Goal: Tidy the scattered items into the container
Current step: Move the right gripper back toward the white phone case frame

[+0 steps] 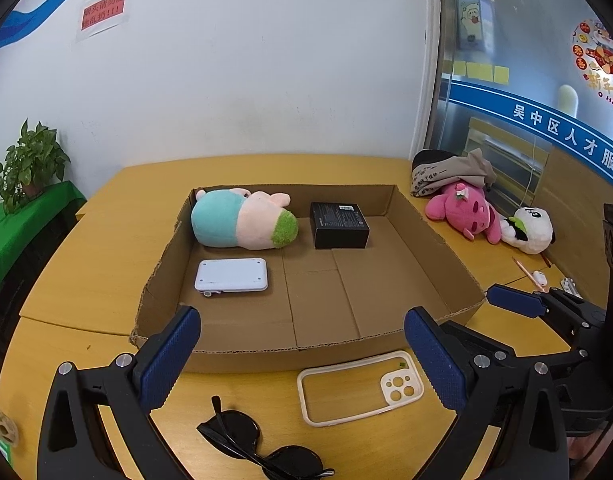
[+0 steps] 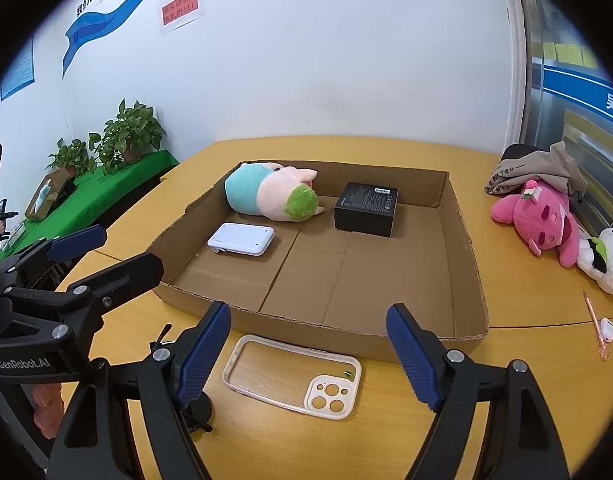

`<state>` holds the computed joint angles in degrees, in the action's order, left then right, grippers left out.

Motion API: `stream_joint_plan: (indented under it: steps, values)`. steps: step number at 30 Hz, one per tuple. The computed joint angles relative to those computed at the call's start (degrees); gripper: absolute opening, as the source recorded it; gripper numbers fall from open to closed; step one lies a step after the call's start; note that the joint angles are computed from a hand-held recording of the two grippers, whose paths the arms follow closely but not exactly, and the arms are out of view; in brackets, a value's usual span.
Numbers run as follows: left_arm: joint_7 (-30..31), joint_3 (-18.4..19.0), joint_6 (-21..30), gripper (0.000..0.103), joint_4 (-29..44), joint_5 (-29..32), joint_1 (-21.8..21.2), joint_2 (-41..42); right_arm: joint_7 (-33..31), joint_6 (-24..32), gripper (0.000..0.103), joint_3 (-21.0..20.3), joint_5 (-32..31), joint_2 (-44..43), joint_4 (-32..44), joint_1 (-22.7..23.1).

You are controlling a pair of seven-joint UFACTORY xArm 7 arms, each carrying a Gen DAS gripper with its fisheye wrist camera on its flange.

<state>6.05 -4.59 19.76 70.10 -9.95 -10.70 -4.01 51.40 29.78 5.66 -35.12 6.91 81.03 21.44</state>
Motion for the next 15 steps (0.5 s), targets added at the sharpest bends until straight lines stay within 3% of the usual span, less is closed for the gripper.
stream_joint_plan:
  steps: [11, 15]
  values:
    - [-0.5, 0.2, 4.2, 0.103, -0.9, 0.2, 0.9, 4.4, -1.0, -2.3, 0.080, -0.6, 8.3, -1.9, -8.6, -4.1]
    - [-0.6, 0.0, 7.9, 0.103, 1.1, -1.3, 1.6, 7.9, -4.9, -2.4, 0.080, -0.3, 14.9, -0.6, -10.4, -5.6]
